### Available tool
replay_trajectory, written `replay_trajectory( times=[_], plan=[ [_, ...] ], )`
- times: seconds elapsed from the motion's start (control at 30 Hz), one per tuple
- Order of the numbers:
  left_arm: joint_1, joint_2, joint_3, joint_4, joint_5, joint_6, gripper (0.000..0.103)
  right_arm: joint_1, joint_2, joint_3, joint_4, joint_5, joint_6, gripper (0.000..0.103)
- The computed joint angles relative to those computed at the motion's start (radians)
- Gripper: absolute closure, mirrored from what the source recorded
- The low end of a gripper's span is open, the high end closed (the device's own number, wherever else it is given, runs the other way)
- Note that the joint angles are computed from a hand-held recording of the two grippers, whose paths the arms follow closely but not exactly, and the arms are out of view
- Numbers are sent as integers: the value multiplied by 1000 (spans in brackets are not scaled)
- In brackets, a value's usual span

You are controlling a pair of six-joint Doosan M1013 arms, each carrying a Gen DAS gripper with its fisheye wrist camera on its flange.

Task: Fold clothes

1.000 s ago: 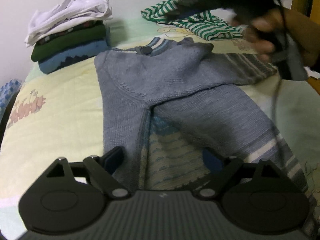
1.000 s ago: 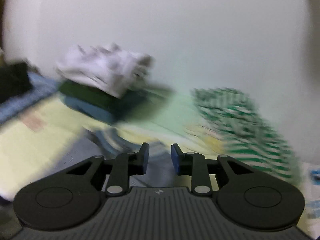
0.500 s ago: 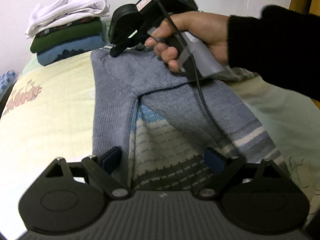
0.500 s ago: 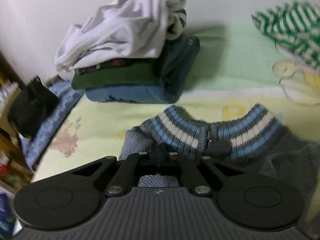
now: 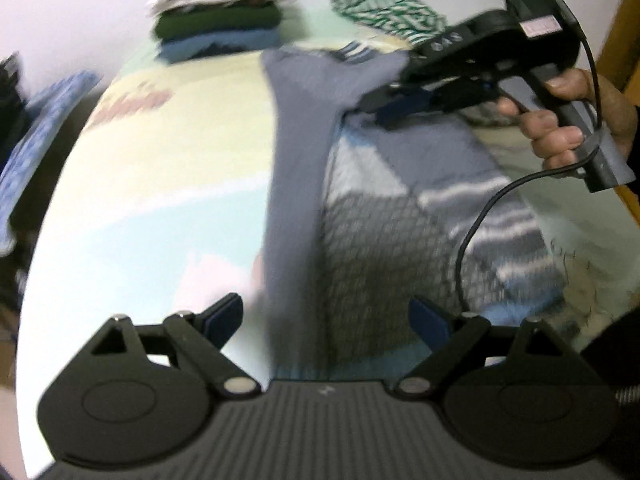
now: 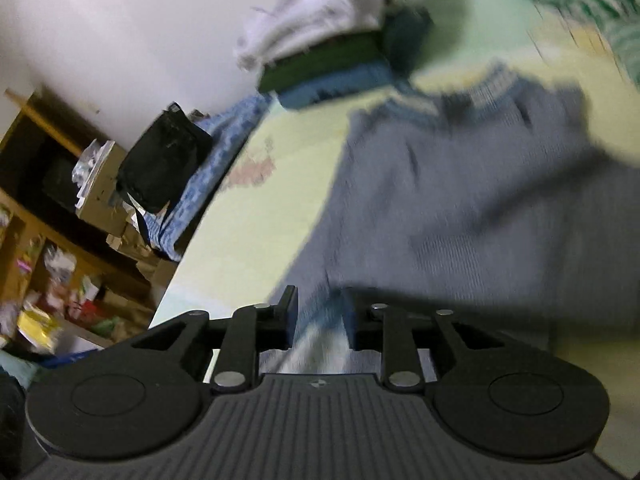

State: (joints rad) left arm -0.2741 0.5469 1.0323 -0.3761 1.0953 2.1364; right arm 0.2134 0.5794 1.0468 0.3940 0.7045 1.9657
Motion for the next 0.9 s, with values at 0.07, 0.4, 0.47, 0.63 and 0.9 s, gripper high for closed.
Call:
replay_trajectory(
  times=[0.07,0.4,0.47,0.63,0.9],
  plan=[
    [5,-19,26,22,7,-67,12,-1,2,7,36,2,2,75],
    [-11,-111,186,87,-110,-237,20,14,37,-47,4,28,108,58],
    [-15,-119,202,100,-135,-246,29,15,46,-62,-33,44,150,58],
    [-22,-129,228,145,-197,-270,46,26,50,-65,-134,6,227,59],
    [-17,-120,213,170,-214,-285,77,34,40,-55,-223,-40,336,59]
  ],
)
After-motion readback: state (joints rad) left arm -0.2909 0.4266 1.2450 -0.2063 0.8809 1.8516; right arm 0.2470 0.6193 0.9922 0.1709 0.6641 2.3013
